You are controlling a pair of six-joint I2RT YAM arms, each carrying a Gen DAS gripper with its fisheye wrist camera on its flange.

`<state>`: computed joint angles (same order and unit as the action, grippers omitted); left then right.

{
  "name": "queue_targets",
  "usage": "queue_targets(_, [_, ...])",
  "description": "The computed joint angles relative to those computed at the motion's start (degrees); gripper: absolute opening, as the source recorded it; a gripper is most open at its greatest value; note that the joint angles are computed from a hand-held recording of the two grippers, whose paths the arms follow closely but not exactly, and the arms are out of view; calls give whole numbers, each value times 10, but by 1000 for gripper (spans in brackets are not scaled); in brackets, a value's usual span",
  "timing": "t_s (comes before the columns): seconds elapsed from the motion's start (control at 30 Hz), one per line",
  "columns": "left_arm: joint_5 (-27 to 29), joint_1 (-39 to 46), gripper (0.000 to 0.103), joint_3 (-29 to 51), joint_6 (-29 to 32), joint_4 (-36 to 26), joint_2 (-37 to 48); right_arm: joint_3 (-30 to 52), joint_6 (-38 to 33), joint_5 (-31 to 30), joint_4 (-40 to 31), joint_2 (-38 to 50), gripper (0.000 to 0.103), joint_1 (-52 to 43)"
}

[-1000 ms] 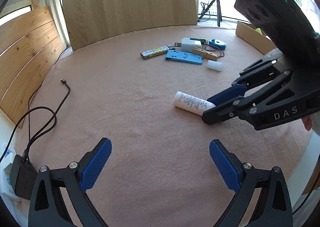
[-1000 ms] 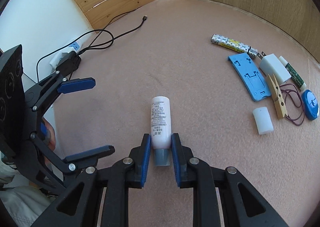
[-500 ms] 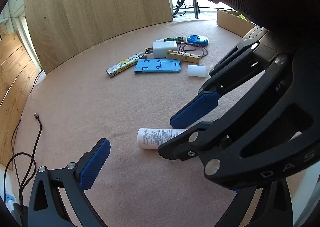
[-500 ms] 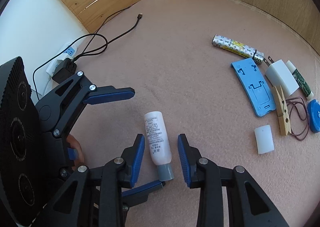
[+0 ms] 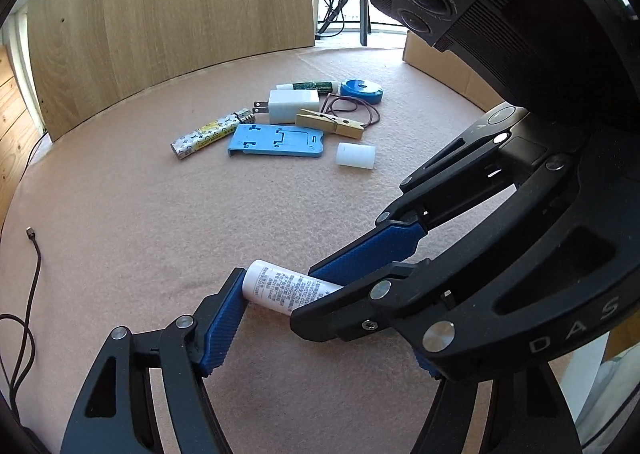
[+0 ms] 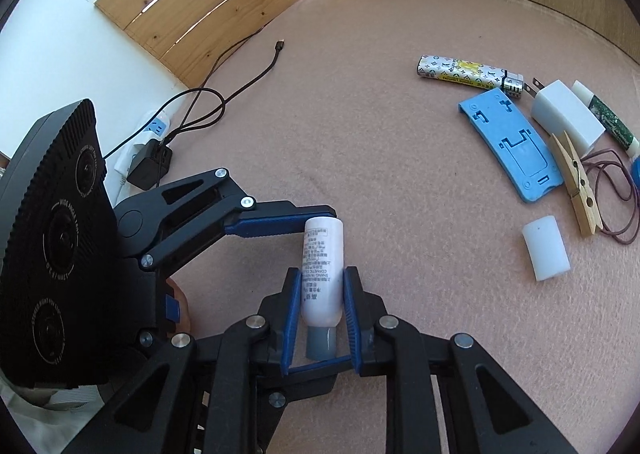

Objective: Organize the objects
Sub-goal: 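Lift the lotion tube and carry it toward the box with the right tool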

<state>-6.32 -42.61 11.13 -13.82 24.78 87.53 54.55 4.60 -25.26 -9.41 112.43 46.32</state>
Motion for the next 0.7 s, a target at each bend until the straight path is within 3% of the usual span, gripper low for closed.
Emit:
queue_targets(0.4, [-116,-96,76,30,-60,-260,-268,-35,4,2,-35,-137,19,4])
queue_targets(0.53, [-148,-127,76,55,-71,-316,-297,-46,-8,-3,-46,-173,19,-3])
queue_targets(0.7, [-167,-148,76,84,-80,-334,-280,-59,-19,-8,-49,-198,19,-13])
